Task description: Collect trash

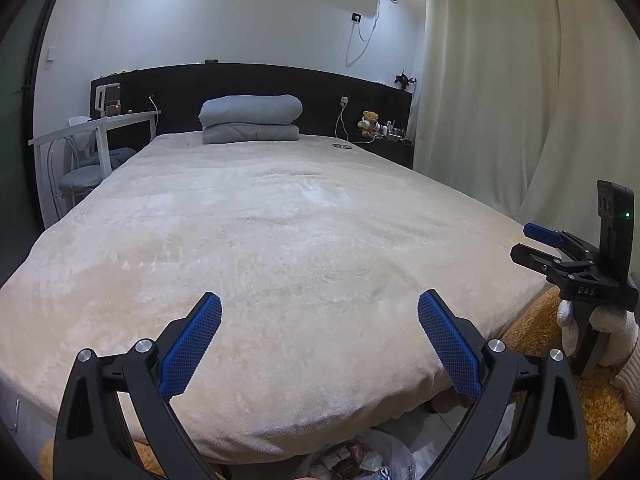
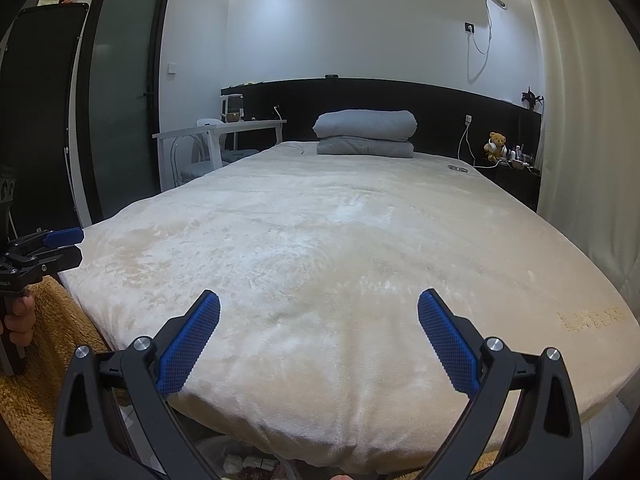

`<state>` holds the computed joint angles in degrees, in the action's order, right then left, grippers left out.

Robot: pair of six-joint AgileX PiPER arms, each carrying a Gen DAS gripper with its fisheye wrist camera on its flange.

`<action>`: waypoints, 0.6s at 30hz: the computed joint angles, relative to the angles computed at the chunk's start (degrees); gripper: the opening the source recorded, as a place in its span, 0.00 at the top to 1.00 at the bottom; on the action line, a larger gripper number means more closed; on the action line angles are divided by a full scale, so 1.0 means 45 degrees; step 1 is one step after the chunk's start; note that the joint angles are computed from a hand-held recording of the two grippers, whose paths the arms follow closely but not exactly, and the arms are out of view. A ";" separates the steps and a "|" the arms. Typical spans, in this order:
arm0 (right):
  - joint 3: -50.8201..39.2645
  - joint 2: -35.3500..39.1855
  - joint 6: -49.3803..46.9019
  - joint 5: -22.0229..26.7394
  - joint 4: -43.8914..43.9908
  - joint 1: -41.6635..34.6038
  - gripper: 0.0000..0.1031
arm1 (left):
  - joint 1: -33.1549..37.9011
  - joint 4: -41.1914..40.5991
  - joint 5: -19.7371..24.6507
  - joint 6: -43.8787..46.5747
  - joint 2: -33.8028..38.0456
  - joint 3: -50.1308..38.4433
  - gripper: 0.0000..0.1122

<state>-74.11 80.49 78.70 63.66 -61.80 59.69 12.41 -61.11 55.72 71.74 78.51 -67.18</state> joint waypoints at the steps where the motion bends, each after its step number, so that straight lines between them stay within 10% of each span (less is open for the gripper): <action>1: -0.0027 0.0017 -0.0012 0.0009 0.0011 -0.0001 0.05 | 0.0003 -0.0011 0.0000 0.0011 -0.0007 0.0008 0.14; 18: -0.0098 0.0070 -0.0016 0.0049 0.0030 0.0007 0.05 | 0.0079 -0.0056 0.0084 0.0030 -0.0108 0.0032 0.14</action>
